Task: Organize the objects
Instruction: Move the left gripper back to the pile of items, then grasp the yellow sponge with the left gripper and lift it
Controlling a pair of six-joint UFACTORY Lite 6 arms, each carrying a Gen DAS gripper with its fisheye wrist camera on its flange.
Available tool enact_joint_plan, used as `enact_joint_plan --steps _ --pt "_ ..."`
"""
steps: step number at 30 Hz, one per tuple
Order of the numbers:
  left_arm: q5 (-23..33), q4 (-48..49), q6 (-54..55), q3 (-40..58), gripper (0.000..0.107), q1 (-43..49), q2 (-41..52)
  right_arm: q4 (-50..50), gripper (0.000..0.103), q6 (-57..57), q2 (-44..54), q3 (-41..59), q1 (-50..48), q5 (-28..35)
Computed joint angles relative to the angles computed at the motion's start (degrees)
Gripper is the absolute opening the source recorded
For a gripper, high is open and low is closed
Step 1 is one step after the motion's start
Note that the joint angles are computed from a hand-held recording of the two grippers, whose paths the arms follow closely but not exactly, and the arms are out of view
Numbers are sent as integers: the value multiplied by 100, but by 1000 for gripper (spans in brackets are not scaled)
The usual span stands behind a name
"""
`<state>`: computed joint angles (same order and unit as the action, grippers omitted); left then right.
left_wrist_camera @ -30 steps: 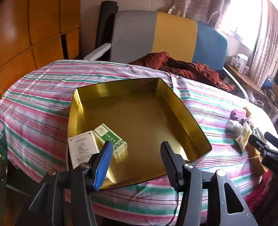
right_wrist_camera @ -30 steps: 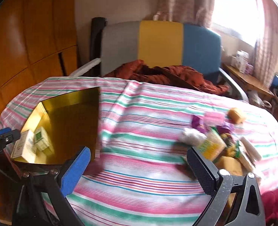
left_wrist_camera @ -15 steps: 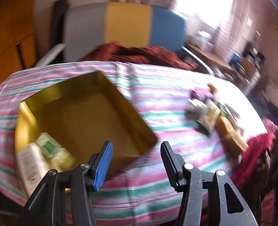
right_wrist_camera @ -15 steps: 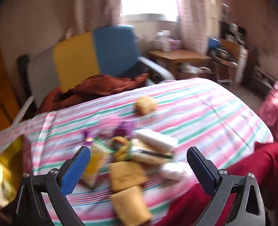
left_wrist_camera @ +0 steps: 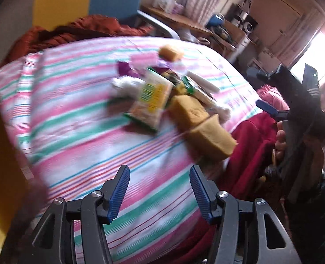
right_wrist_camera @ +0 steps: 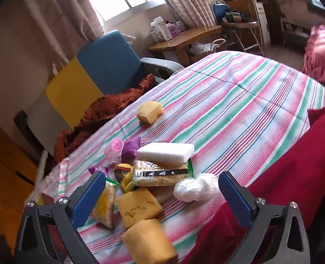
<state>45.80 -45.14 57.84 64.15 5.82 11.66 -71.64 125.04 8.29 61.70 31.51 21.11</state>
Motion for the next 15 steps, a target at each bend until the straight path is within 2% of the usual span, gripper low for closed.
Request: enact_joint_plan --steps 4,7,9,11,15 --pt "134 -104 -351 600 57 -580 724 -1152 103 1204 -208 -310 -55 -242" --pt "464 -272 -682 1200 58 -875 1327 -1750 103 1809 -289 -437 -102 -360" --pt "548 -313 -1013 1561 65 -1116 1681 -2078 103 2114 -296 -475 -139 -437" --pt "633 -431 -1209 1780 78 -1262 1937 -2498 103 2529 -329 -546 -176 -496" --pt "586 -317 -1885 2309 81 -1630 2496 -3212 103 3235 -384 -651 -227 -564"
